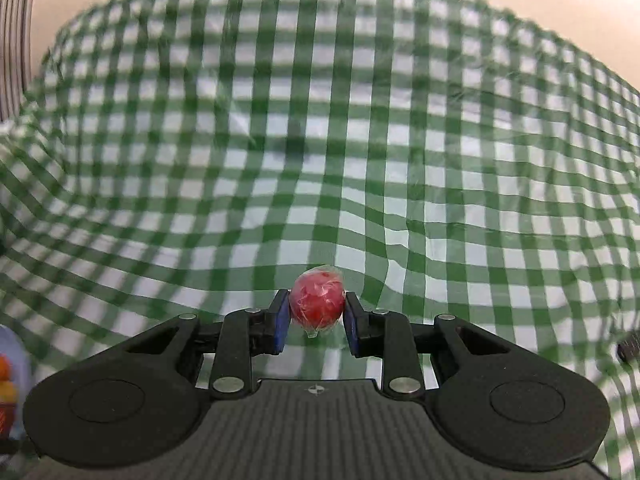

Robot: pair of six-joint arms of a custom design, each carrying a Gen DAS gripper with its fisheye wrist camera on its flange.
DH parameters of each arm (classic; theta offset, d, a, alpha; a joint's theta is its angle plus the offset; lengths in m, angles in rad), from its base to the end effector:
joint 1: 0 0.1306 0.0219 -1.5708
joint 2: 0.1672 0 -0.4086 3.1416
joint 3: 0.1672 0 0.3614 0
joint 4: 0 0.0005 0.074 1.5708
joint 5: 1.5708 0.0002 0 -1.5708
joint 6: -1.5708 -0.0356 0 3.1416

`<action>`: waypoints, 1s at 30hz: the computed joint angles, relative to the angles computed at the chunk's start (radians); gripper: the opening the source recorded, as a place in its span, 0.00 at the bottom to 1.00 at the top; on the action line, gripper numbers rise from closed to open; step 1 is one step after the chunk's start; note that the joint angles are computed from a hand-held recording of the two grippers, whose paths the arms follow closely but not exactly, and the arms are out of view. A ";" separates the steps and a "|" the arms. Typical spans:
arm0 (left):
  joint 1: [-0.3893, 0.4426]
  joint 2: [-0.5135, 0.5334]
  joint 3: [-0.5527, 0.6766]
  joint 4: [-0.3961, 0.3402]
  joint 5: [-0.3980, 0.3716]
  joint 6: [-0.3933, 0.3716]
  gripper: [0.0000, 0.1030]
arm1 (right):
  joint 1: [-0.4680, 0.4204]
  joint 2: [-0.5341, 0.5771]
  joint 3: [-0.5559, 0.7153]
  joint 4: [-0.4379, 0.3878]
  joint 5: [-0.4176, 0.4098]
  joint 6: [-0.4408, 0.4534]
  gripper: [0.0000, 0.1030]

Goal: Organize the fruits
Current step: 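Carry the date and red tomato over the blue plate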

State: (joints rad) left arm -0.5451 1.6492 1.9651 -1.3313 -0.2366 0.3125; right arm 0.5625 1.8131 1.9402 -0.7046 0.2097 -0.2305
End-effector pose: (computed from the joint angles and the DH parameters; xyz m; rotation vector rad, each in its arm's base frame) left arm 0.4503 -0.2639 0.5468 0.2094 2.5344 -0.0265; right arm 0.5406 0.3315 0.4917 -0.2332 2.1309 0.2402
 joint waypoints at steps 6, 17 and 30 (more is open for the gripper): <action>0.010 -0.152 -0.096 -0.046 -0.053 0.055 0.28 | 0.098 -0.134 -0.078 -0.035 0.033 -0.096 0.29; 0.021 -0.374 -0.205 -0.140 -0.159 0.170 0.28 | 0.358 -0.185 -0.025 -0.202 -0.035 -0.229 0.29; -0.023 -0.509 -0.285 -0.198 -0.250 0.300 0.28 | 0.521 -0.230 -0.027 -0.244 0.054 -0.167 0.29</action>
State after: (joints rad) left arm -0.5679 1.1400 1.6798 -1.5290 -0.4869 0.6122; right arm 1.0839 1.5830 1.9136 -0.9488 0.2635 -0.3974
